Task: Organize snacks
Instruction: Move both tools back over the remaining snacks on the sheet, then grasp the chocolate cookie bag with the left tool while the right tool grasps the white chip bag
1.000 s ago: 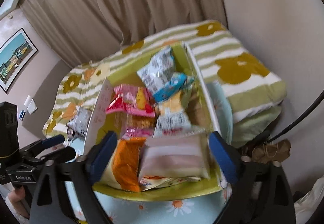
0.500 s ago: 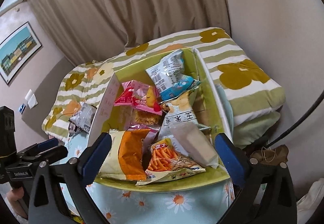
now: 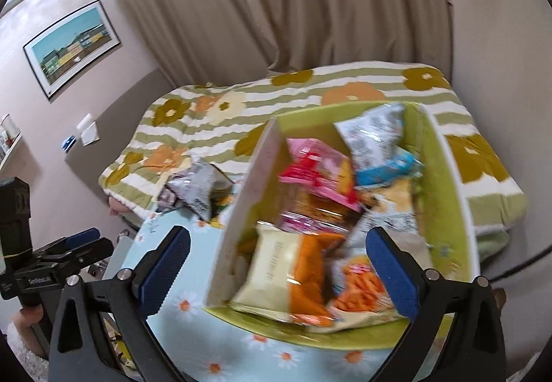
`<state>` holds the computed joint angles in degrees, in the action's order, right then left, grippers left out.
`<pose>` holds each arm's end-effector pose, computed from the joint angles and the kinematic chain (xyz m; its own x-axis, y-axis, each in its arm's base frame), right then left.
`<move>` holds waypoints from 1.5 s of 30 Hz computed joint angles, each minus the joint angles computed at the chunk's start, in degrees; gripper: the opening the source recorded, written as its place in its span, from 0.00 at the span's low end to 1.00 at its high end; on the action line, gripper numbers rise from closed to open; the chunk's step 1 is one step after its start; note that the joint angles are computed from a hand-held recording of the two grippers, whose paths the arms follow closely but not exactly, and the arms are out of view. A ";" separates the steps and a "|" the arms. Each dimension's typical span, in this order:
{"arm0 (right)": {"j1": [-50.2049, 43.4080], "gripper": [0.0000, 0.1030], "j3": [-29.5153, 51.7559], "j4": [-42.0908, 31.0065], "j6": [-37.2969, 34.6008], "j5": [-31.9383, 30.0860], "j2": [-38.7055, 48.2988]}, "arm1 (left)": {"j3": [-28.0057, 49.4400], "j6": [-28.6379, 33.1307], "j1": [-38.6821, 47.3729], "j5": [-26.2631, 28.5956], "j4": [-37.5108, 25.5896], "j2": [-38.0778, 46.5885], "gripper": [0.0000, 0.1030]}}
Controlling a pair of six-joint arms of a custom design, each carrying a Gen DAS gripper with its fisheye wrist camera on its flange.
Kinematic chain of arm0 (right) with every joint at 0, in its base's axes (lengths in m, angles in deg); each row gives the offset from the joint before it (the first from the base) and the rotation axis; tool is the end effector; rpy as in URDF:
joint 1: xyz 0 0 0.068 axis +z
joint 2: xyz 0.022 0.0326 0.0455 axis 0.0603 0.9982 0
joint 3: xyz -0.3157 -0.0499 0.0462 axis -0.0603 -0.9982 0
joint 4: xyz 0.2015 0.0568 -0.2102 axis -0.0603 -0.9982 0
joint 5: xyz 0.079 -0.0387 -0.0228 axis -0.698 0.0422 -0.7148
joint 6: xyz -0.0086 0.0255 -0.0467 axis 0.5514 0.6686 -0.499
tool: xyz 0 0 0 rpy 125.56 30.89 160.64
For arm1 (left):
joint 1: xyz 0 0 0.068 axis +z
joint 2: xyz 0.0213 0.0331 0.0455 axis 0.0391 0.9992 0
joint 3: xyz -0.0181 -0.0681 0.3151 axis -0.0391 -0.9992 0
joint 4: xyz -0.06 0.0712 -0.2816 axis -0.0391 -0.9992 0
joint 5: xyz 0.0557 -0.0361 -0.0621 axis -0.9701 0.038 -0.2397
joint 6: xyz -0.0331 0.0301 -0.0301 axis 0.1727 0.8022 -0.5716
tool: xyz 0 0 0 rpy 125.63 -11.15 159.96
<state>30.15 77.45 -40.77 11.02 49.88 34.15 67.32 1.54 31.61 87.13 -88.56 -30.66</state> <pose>0.1420 0.0676 0.2366 -0.7086 0.2053 -0.6751 -0.0317 0.9465 0.3211 0.1618 0.0687 0.2584 -0.7957 0.0633 -0.6024 0.2383 0.9470 -0.2153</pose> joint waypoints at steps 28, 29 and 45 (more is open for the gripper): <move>6.17 0.99 31.36 23.44 19.99 -7.62 61.74 | 45.80 11.53 1.33 -1.94 -5.12 60.39 0.99; 5.89 0.99 32.15 23.83 20.53 -8.29 63.28 | 46.47 11.42 0.89 -2.12 -5.20 61.33 0.99; 3.56 0.98 39.65 26.81 24.75 -12.79 76.96 | 58.40 10.78 -3.32 -4.79 -10.34 75.28 0.99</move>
<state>33.72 117.10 -13.96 35.76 37.09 111.11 125.72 12.31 28.30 82.34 -98.90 44.62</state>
